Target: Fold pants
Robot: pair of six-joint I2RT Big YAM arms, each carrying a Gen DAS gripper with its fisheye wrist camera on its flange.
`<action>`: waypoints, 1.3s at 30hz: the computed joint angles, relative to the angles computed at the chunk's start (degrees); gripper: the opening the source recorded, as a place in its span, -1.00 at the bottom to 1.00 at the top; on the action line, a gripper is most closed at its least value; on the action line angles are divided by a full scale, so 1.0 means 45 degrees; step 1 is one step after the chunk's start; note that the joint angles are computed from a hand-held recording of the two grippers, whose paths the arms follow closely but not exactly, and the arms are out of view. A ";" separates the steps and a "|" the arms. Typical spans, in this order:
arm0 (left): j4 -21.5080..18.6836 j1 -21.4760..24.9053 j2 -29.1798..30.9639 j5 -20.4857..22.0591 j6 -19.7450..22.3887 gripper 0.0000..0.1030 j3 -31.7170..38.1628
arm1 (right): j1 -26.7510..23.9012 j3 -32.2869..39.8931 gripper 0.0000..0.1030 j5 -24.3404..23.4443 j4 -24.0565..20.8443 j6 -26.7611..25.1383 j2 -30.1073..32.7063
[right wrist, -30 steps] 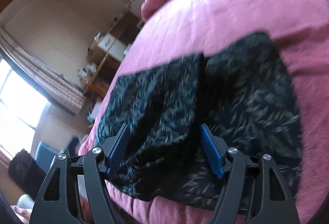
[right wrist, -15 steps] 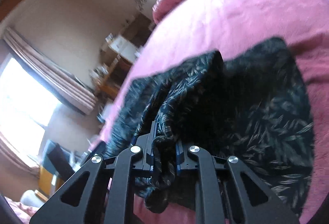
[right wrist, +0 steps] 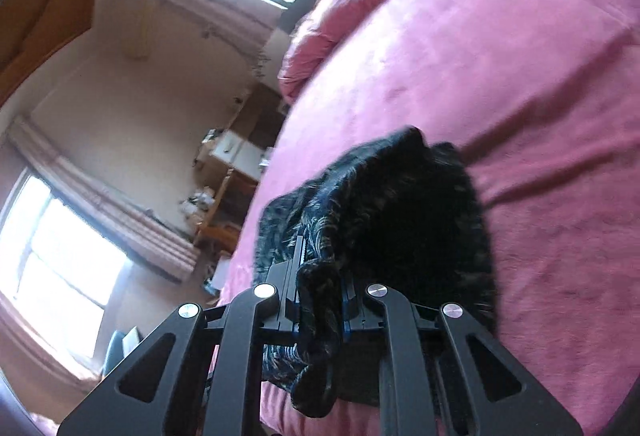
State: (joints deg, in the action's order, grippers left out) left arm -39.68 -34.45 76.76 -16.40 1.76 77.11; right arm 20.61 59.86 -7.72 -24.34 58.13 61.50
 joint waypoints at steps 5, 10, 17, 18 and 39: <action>-0.0540 -0.0108 0.0368 0.0089 -0.0281 0.40 0.0357 | -0.0185 -0.0020 -0.75 -0.0318 -0.1401 0.1111 0.0312; -0.0315 0.0248 -0.0022 0.0931 -0.0722 0.43 0.0089 | 0.0126 -0.0253 0.06 0.0000 -0.1408 0.1603 -0.0654; -0.0005 0.0104 -0.0138 0.0567 -0.0500 0.49 -0.0225 | 0.1358 0.0971 -0.69 0.1173 -0.4327 0.0482 -0.0257; -0.0034 0.0051 -0.0125 0.0442 -0.0440 0.49 -0.0216 | 0.1427 0.1067 -0.71 0.1377 -0.4568 0.0407 -0.0231; -0.3403 0.0830 0.1041 0.1998 -0.1853 0.63 0.2348 | 0.2641 0.3477 -0.19 0.6652 -0.7998 -0.1171 0.0069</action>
